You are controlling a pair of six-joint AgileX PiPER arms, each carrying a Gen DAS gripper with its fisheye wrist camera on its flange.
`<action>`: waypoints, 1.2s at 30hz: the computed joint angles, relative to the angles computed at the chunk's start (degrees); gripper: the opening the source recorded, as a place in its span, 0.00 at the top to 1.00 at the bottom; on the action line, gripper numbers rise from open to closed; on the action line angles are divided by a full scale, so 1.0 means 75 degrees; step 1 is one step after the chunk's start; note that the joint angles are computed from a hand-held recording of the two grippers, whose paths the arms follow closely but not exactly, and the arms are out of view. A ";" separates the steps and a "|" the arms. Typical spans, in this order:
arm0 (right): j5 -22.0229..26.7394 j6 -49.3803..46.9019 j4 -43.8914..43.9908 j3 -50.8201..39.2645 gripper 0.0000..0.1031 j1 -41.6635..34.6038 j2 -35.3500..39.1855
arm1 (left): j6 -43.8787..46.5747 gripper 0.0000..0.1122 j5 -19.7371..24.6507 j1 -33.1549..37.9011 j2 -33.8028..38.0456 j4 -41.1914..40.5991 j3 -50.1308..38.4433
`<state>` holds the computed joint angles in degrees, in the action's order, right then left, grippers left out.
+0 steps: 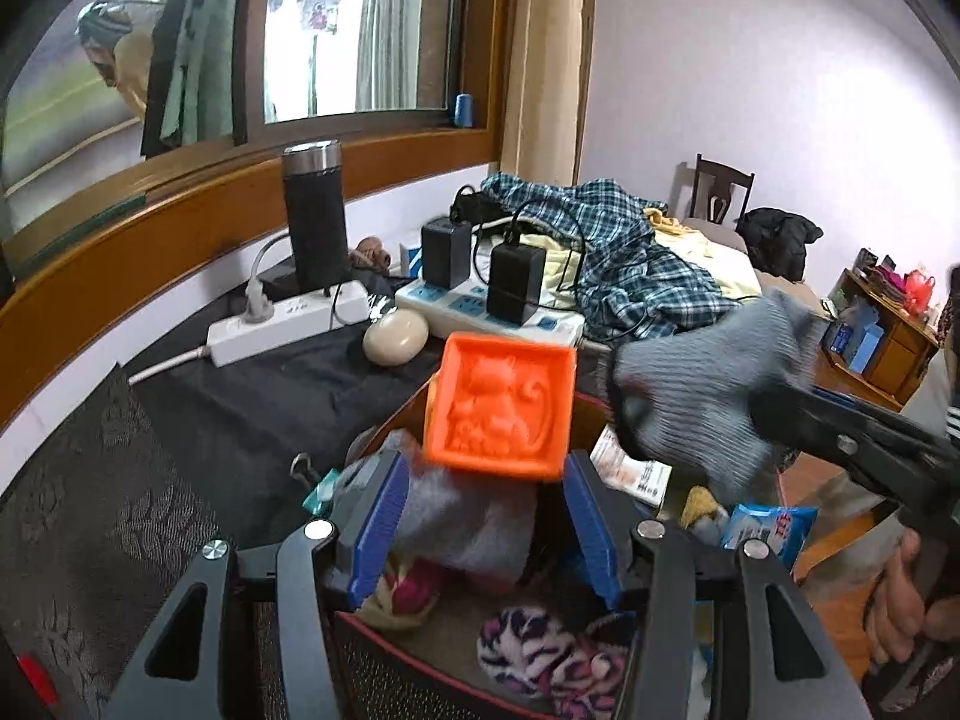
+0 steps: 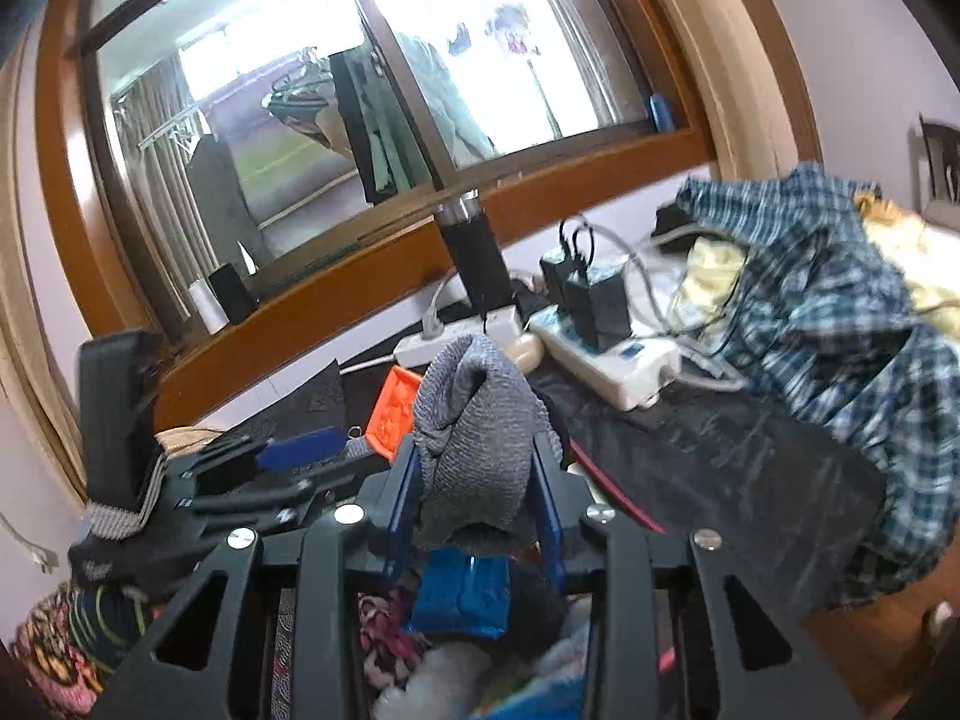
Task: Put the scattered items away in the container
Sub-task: 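Lower the orange cube into the box and open the left tool, then move both tools back over the table toward the leopard plush and red pompom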
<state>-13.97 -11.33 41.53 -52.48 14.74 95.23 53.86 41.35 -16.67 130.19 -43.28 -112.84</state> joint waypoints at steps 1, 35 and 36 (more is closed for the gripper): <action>0.0050 0.0019 -0.0039 -0.0091 0.65 -0.0033 0.0156 | 0.0049 0.51 0.0004 0.0034 -0.0022 -0.0053 0.0065; -0.0248 -0.6359 0.6572 -0.0067 0.60 0.0367 0.0380 | 0.2025 0.51 -0.0208 0.0794 -0.1592 -0.1835 0.2652; -0.0222 -0.6360 0.6625 -0.0070 0.60 0.0338 0.0438 | 0.2050 0.51 -0.0219 0.0845 -0.1625 -0.1856 0.2718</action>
<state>-15.63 -59.03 91.21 -53.00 17.27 98.52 69.24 39.71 -10.33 118.00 -57.20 -92.45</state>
